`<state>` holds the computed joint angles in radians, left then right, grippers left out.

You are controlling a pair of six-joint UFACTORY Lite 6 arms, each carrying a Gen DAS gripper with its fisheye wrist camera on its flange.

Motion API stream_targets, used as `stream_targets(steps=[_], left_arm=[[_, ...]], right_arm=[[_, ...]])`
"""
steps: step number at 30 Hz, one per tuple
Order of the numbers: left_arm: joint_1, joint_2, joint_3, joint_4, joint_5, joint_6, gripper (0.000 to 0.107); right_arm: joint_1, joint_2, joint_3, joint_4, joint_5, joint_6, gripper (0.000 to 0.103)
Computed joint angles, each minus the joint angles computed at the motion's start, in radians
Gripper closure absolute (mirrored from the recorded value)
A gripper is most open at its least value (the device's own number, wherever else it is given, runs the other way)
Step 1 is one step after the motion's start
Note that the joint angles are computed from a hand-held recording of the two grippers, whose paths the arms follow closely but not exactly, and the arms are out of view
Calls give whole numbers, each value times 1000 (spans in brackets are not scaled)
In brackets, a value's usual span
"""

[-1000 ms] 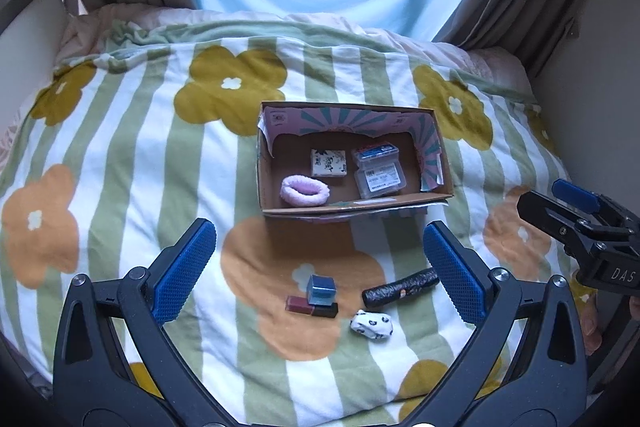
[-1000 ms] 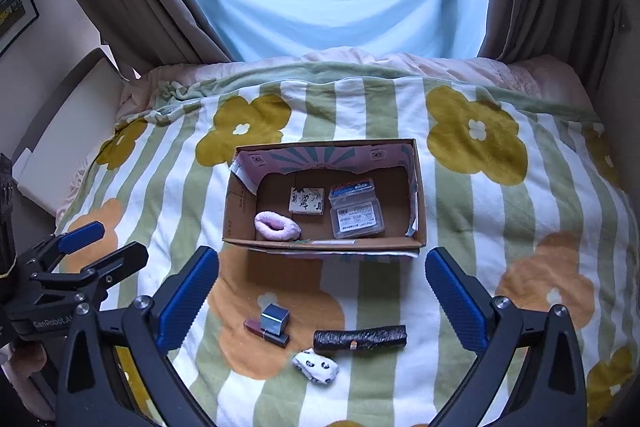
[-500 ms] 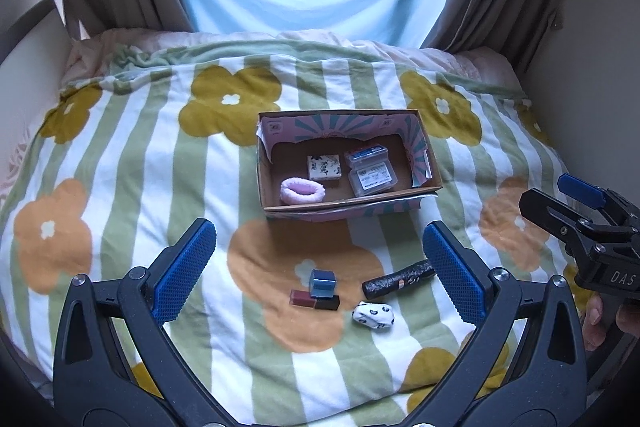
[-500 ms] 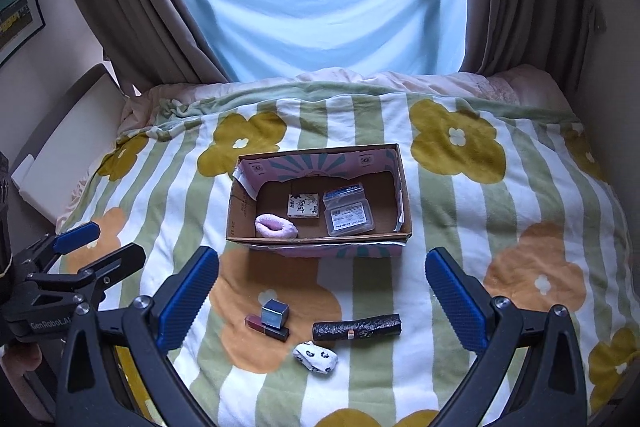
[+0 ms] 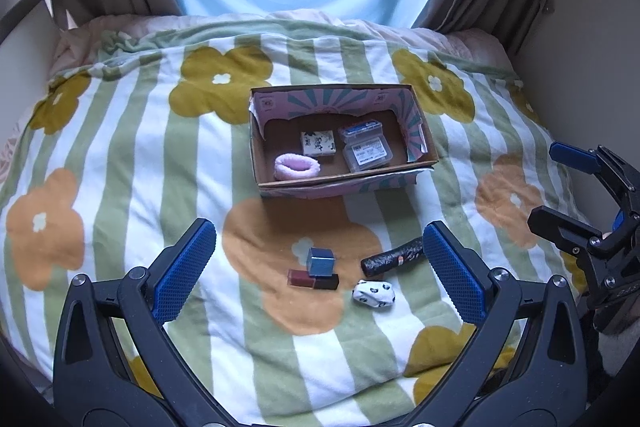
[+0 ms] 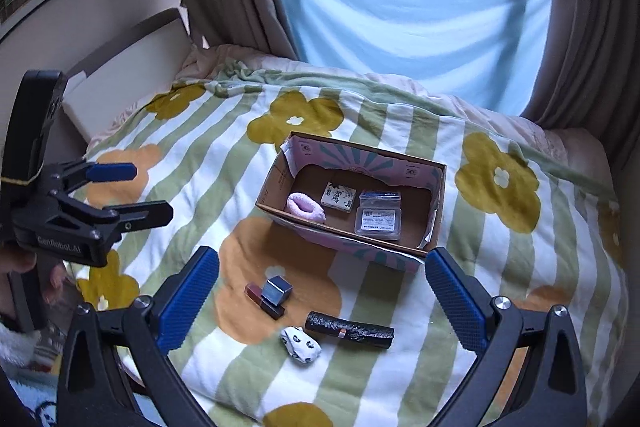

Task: Organize objects
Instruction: 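Withdraw both tools and move toward the blue cube box and black bag, then grasp the blue cube box with the left tool while the right tool grasps the black rolled bag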

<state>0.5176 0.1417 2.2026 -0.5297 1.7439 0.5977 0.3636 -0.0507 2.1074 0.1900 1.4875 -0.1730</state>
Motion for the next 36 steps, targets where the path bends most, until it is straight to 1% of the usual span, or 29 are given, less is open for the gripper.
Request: stream_targets(steps=[4,8,13,14,18,19,20,23,25,26,31,34,36], left_arm=[[-39,-111,-269,34,-105,64,4],[-102,-217,-562,73,-248,101,5],[-195,-314,-893,87,-465,126,5],[-216,-329,-959,87,-516,129,6],[-304,-330,-1176,81,-718,124,15],[-322,-318,-1217,76,-763,124,16],[-337,-304,-1255,68,-807,127,18],[-378,-246,-1348,32,-935,152,24],[-405,-203,-1386,19,-1006,161,28],[-418,-182,-1396,16,-1034,158,31],[-447,-119,-1442,-27,-1127,177,38],[-483,-101,-1453,8,-1182,133,46],[-508,-80,-1446,54,-1211,76,55]], right_arm=[[-60,-124,-293,70,-91,-176,8],[-103,-228,-592,109,-200,-334,20],[-161,-304,-921,162,-349,-539,24],[-170,-314,-977,169,-381,-579,27],[-195,-302,-1176,202,-528,-748,30],[-197,-287,-1208,207,-560,-784,31],[-200,-269,-1240,212,-596,-826,33],[-214,-224,-1317,238,-683,-960,38],[-217,-187,-1347,252,-727,-1034,40],[-219,-172,-1355,260,-740,-1065,43],[-218,-110,-1370,292,-785,-1192,52],[-217,-82,-1359,311,-789,-1252,56],[-210,-77,-1360,316,-801,-1278,60]])
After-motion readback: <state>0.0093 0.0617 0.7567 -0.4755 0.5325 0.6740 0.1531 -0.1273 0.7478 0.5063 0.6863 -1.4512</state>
